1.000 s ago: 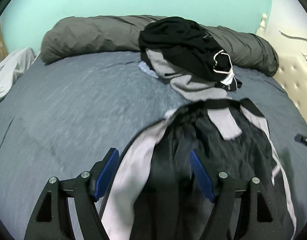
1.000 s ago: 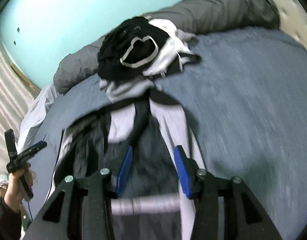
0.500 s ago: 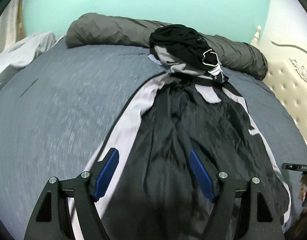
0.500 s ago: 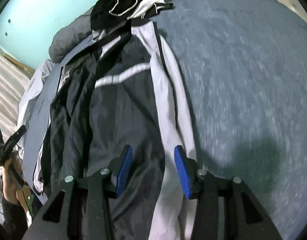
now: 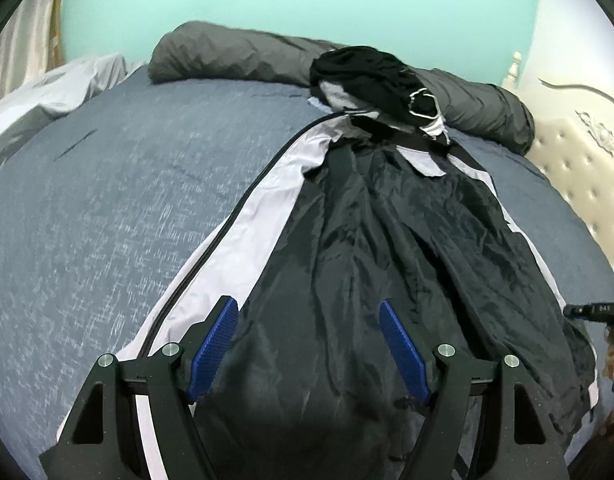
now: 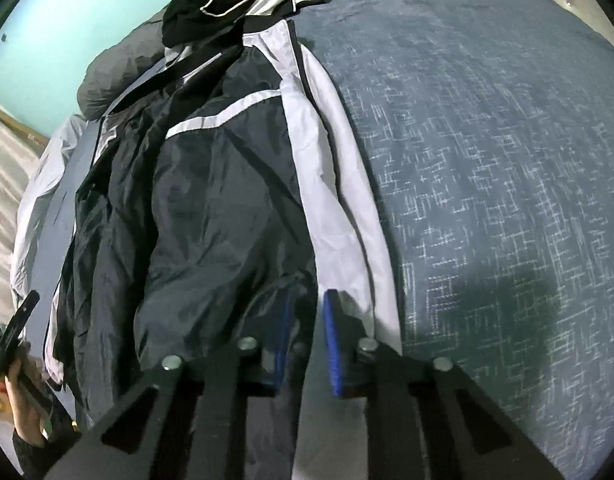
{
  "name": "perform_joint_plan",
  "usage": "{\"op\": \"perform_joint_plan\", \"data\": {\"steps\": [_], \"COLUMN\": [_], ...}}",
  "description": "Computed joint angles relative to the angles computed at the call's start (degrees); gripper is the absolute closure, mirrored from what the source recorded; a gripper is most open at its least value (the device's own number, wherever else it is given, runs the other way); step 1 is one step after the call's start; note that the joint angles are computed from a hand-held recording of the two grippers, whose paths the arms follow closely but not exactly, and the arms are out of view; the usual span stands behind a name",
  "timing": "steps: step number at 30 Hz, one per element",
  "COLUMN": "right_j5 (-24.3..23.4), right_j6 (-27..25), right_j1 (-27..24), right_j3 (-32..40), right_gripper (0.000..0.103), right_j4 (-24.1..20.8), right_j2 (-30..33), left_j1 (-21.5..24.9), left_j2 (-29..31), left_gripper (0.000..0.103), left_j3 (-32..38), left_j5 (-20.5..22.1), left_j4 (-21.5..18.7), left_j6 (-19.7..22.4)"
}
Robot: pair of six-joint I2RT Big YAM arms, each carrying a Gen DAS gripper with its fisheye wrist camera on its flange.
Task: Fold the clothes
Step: 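Grasp the grey jacket front panel with the right tool and smooth it flat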
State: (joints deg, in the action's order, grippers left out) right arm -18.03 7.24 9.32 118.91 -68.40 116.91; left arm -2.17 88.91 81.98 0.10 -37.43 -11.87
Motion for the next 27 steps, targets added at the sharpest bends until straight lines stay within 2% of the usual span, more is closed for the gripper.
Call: {"op": "perform_joint_plan", "data": {"steps": [3, 7, 9, 11, 13, 14, 16, 17, 20, 23, 27], "right_j5": [2.7, 4.9, 3.8, 3.0, 1.6, 0.4, 0.2, 0.4, 0.6, 1.0, 0.2], "right_j6": [1.0, 3.8, 4.3, 3.6, 3.5, 4.2, 4.7, 4.6, 3.5, 2.6, 3.3], "right_j1": [0.4, -0.2, -0.6, -0.7, -0.8, -0.9, -0.8, -0.7, -0.4, 0.1, 0.9], "right_j3": [-0.3, -0.9, -0.1, -0.1, 0.1, 0.4, -1.0, -2.0, -3.4, -4.3, -5.8], "right_gripper": [0.091, 0.089, 0.08, 0.079, 0.069, 0.06, 0.06, 0.061, 0.085, 0.098, 0.101], "right_j4": [0.7, 2.1, 0.6, -0.5, -2.0, -3.1, -2.3, -1.4, -0.3, 1.0, 4.6], "right_j2": [-0.1, -1.0, -0.5, -0.4, -0.1, 0.3, -0.5, -1.2, -2.7, -3.9, -6.3], "left_j1": [-0.3, 0.2, 0.4, 0.4, 0.6, 0.7, 0.8, 0.9, 1.4, 2.0, 2.5], "left_j2": [0.0, 0.2, 0.1, 0.0, -0.1, -0.3, -0.5, -0.7, -0.9, -1.0, -1.3], "left_gripper": [0.026, 0.026, 0.026, 0.026, 0.026, 0.026, 0.026, 0.026, 0.026, 0.026, 0.026], "left_j3": [-0.7, -1.2, -1.3, -1.4, -1.5, -1.7, -2.0, -2.2, -2.5, -2.6, -2.8], "left_j5": [-0.7, -0.4, -0.3, -0.3, 0.0, 0.0, 0.0, -0.1, 0.1, 0.4, 0.7], "left_j4": [0.6, 0.6, 0.9, 1.2, 1.5, 1.6, 1.9, 2.1, 2.2, 2.2, 2.5], "left_j6": [2.0, 2.2, 2.0, 2.0, 1.7, 1.6, 1.6, 1.5, 1.1, 0.7, 0.4]}}
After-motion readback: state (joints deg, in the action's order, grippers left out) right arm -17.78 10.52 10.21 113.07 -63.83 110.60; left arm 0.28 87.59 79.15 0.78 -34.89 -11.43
